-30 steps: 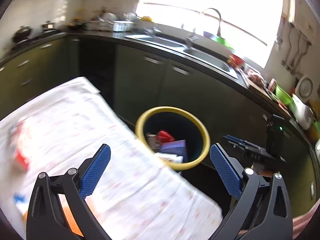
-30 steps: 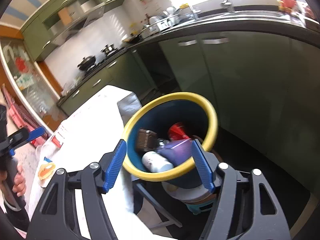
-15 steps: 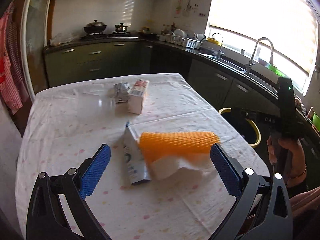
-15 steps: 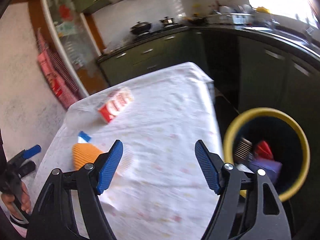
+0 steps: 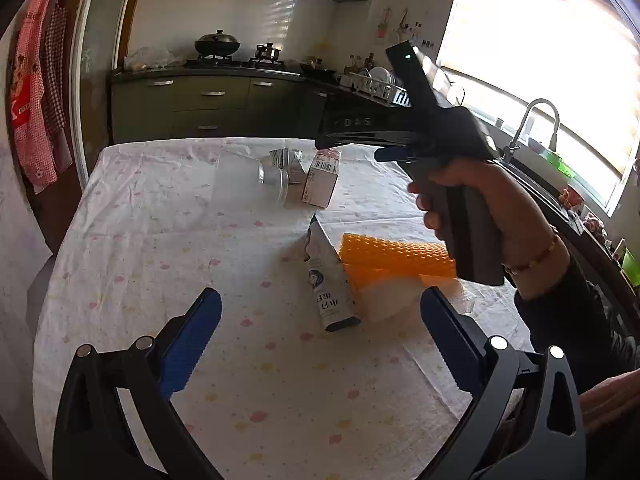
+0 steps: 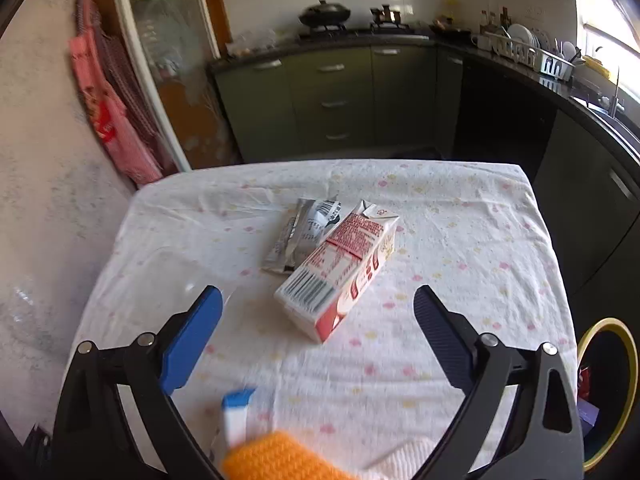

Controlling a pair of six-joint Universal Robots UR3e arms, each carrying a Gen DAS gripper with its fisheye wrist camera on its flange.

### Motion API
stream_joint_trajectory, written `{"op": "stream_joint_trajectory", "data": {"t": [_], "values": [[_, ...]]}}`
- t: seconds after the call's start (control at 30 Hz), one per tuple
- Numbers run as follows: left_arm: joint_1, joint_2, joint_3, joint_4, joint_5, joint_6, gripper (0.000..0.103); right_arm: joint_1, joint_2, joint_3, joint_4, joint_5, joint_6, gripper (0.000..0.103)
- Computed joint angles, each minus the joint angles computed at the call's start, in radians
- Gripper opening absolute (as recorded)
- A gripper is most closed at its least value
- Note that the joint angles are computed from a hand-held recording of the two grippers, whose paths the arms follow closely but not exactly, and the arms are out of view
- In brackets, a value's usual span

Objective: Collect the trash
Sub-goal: 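Grasp the red-and-white milk carton with the right tool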

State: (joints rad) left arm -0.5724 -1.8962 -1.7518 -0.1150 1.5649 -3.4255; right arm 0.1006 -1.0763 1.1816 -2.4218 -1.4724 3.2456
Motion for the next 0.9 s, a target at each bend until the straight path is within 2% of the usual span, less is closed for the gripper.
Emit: {"op": "stream_joint_trajectory", "data": {"t": [0.07, 0.17, 0.27, 0.4, 0.5, 0.6, 0.77, 0.83, 0.87, 0.9], "values": [[0.013, 0.014, -0.032, 0.023, -0.013, -0.002, 0.098, 0.007, 0.081, -0.124, 0.073, -0.029, 0.036, 0.088], [0.033, 0.029, -0.068, 0.048, -0.038, -0.011, 0.098, 0.019, 0.133, -0.189, 0.122, -0.047, 0.069, 0.085], [0.044, 0.031, -0.079, 0.057, -0.06, -0.017, 0.098, 0.048, 0.156, -0.195, 0.117, -0.078, 0.071, 0.083], [0.034, 0.033, -0.085, 0.065, -0.053, -0.011, 0.098, 0.078, 0.187, -0.209, 0.114, -0.163, 0.06, 0.074], [0.029, 0.035, -0.087, 0.065, -0.045, -0.014, 0.098, 0.059, 0.169, -0.162, 0.103, -0.163, 0.049, 0.069], [0.04, 0.03, -0.09, 0.072, -0.066, -0.026, 0.098, 0.03, 0.106, -0.046, 0.036, -0.174, 0.041, 0.069], [0.037, 0.01, -0.065, 0.055, -0.076, -0.025, 0.098, -0.043, 0.008, 0.121, -0.066, -0.138, 0.014, 0.066], [0.029, -0.004, -0.047, 0.045, -0.078, -0.024, 0.098, -0.064, -0.007, 0.147, -0.084, -0.091, -0.01, 0.059], [0.026, -0.008, -0.039, 0.039, -0.077, -0.022, 0.098, -0.082, -0.013, 0.154, -0.074, -0.035, -0.031, 0.055], [0.022, -0.014, -0.03, 0.032, -0.075, -0.02, 0.098, -0.093, -0.016, 0.152, -0.056, 0.003, -0.044, 0.048]]}}
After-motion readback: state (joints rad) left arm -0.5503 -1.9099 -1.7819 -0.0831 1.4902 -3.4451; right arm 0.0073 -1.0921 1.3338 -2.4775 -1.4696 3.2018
